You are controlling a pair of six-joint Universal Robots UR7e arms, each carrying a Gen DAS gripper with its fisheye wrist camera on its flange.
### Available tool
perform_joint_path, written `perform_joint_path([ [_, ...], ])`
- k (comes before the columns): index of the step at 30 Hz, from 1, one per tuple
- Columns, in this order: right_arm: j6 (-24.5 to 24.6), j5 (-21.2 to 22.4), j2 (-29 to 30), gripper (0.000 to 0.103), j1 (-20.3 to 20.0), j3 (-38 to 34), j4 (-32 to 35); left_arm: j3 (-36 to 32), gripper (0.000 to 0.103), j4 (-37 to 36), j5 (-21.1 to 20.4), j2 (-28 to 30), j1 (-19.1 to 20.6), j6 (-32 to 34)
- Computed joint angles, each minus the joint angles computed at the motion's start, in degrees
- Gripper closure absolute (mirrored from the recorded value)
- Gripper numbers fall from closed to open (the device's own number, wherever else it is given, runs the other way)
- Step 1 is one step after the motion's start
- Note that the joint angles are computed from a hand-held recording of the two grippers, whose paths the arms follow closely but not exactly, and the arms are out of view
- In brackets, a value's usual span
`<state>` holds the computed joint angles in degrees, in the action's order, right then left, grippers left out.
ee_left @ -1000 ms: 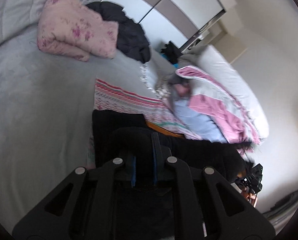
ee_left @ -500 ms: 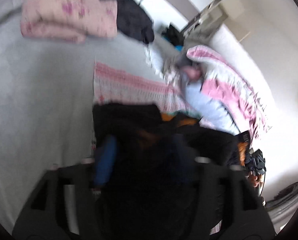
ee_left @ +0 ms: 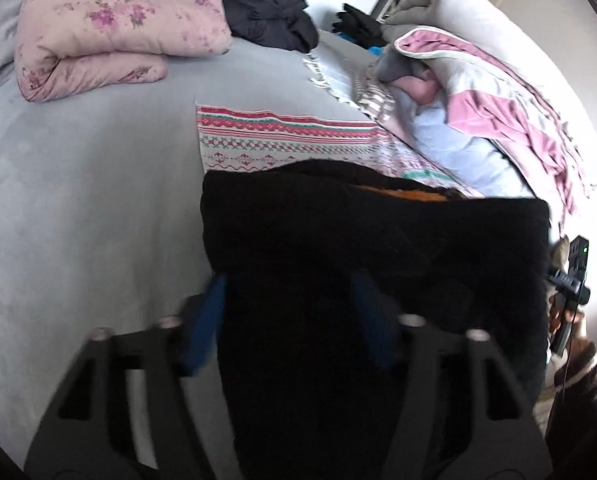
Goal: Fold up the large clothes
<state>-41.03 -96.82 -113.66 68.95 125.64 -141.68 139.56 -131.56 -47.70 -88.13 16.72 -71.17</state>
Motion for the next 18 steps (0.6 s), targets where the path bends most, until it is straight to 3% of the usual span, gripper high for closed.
perform_joint_path([
  [1, 0.1, 0.5, 0.5, 0.033, -0.1, 0.7, -1.7, -0.3, 0.071, 0.5, 0.7, 0.3, -0.2, -0.8],
  [2, -0.2, 3.4, 0.2, 0.067, -0.9, 1.0, -1.0, -0.8, 0.094, 2.4, 2.1, 0.5, -0.9, -2.0],
  [3, 0.4, 3.9, -0.3, 0.083, -0.5, 1.9, -2.6, -1.7, 0.094, 5.5, 4.0, 0.7, -1.9, -3.9],
  [7, -3.3, 7.7, -4.3, 0.089, 1.7, 5.7, -14.3, -4.0, 0.094, 13.6, 14.1, -1.1, -6.9, -9.7],
  [10, -1.4, 7.5, -2.1, 0.089, 5.8, 4.3, -22.3, -7.1, 0.094, 18.6, 22.5, -1.3, -8.0, -11.9],
  [12, -0.5, 6.0, 0.5, 0.089, 7.9, 3.5, -27.1, -7.8, 0.094, 15.7, 26.8, -0.5, -6.8, -8.5],
  [15, 1.0, 2.6, 6.5, 0.089, 9.2, 1.4, -31.1, -8.6, 0.094, 9.3, 27.6, 2.3, -1.9, -2.2],
  [18, -0.1, -3.2, 13.0, 0.089, 9.0, 0.5, -33.8, -8.3, 0.094, 4.2, 24.0, 6.6, 5.0, 1.5],
])
